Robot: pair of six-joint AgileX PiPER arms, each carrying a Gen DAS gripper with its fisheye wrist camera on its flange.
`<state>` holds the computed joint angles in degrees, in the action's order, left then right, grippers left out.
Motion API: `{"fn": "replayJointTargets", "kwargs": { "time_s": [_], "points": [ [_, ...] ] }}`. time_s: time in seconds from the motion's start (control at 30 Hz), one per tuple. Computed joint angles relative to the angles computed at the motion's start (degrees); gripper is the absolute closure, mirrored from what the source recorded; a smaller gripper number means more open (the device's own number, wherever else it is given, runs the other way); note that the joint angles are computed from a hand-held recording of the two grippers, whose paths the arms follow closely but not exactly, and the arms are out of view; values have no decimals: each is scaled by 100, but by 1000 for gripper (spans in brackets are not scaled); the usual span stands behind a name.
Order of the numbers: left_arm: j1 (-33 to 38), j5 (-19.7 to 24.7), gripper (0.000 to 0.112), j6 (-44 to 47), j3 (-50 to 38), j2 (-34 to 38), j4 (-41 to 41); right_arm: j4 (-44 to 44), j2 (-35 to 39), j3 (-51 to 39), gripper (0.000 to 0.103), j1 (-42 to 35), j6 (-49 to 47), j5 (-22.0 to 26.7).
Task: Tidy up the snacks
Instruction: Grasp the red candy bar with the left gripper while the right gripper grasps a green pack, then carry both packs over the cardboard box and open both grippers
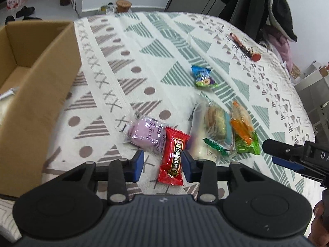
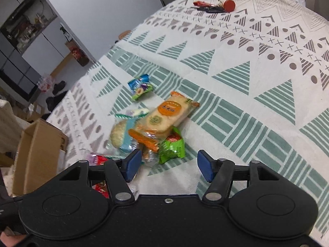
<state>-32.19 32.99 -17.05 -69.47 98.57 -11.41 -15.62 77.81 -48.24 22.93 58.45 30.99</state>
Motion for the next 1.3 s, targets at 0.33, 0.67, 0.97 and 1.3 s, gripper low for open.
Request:
{"fn": "replayJointTargets", "kwargs": {
  "time_s": [0.33, 0.67, 0.97, 1.3],
  "points": [
    [-116, 59, 73, -147, -389, 560, -42, 585, 499, 12, 44, -336, -838, -453],
    [-160, -85, 96, -231, -158, 416, 15, 652, 289, 144, 76, -337, -833, -466],
    [-81, -123, 97, -104, 220, -153, -243, -392, -378, 215, 77, 294, 606, 47],
    [169, 17, 97, 102, 482, -977, -460, -1539, -652, -131, 77, 1326, 2045, 878]
  ]
}}
